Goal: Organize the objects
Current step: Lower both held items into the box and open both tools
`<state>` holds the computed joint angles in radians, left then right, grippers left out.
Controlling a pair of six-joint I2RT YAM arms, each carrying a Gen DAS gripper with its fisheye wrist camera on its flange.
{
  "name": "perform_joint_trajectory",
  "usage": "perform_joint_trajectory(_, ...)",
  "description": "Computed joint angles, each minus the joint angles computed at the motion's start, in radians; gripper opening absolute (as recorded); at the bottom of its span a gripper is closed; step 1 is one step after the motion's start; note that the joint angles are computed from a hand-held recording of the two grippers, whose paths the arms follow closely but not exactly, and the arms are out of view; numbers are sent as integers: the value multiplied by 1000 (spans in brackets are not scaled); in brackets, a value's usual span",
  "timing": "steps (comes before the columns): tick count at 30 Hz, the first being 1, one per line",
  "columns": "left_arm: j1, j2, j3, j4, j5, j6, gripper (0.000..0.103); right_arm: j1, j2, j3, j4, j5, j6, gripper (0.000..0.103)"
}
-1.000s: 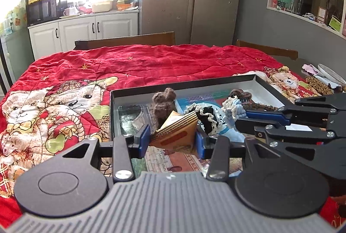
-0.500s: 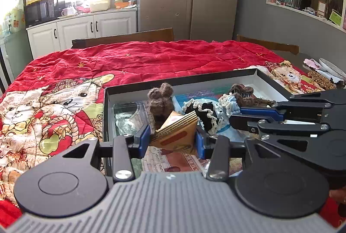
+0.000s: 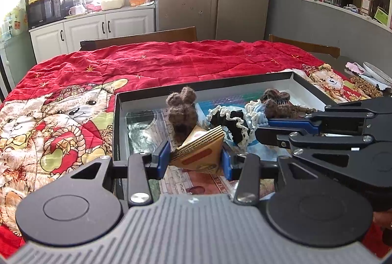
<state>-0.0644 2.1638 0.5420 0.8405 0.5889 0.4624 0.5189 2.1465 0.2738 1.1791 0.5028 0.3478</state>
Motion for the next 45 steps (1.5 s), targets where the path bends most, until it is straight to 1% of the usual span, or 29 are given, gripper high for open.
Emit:
perform_joint_trajectory(6, -6, 14, 0, 16, -13, 10, 47, -13, 24, 7, 23, -31, -7, 11)
perform_joint_trajectory(8, -4, 16, 6, 5, -11, 12, 47, -16, 31, 8, 29, -38, -7, 11)
perform_joint_trajectory(26, -2, 39, 17, 16, -18, 16, 49, -31, 52, 27, 15, -64, -12, 12)
perform_joint_trajectory(32, 2, 39, 20, 13, -18, 16, 55, -36, 54, 27, 18, -69, -14, 14)
perform_joint_trajectory(41, 3, 38, 18, 14, -19, 16, 57, -35, 54, 16, 37, -64, -11, 16)
perform_joint_trajectory(43, 4, 37, 19, 12, -19, 17, 58, -31, 48, 12, 38, -58, -7, 17)
perform_joint_trajectory(45, 9, 34, 19, 6, -15, 20, 63, -28, 44, 6, 44, -57, -4, 19)
